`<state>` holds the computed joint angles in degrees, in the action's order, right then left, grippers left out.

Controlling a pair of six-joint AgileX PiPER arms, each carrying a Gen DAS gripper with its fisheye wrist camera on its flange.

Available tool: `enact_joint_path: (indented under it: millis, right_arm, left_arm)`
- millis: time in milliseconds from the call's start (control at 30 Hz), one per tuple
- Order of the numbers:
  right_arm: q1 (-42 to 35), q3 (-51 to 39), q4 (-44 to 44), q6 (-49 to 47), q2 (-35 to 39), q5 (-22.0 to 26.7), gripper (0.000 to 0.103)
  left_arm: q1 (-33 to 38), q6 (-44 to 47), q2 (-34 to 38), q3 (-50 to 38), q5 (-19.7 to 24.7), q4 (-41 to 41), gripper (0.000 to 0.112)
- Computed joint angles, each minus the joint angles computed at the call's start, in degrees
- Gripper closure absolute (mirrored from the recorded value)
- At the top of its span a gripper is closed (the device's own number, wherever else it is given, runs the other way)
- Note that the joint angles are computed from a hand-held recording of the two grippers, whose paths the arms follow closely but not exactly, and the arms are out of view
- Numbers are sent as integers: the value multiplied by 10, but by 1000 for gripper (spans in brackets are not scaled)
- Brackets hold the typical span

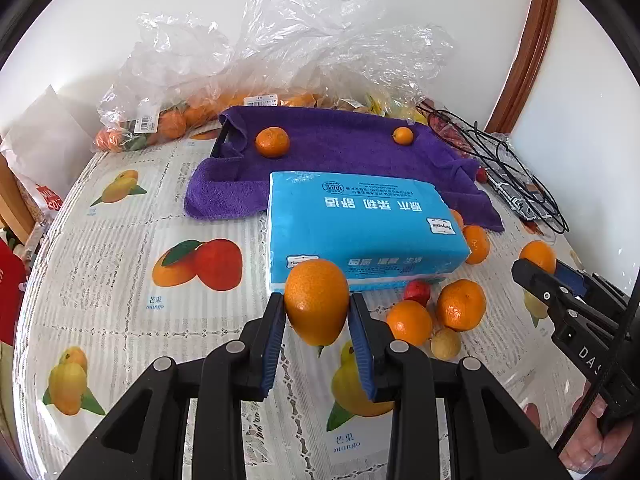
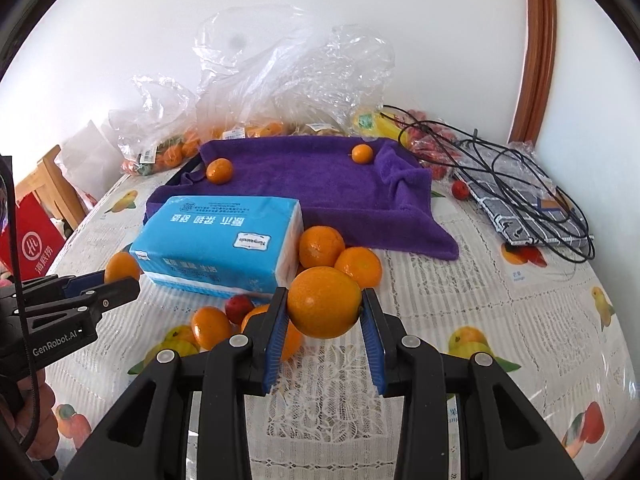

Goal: Organize fruits

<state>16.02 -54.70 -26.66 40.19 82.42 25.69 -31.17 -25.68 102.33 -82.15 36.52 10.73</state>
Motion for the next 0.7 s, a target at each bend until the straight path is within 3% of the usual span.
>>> enact_joint_path:
  millis: [200,400,533,700]
  right_arm:
    - [9,-30,27,-78,-4,38,68]
    - [-4,-31,56,-86,-9,21,68]
    - [5,-52,8,-40,9,20,68]
    - [-10,-95,76,-106,37,23,68]
  left_arm:
    - [9,27,5,-17,11,-26,82]
    - [12,24,9,-30,15,-28,82]
    - [11,17,16,-50,28,-16,82]
    - [17,14,27,-90,50,-8,82]
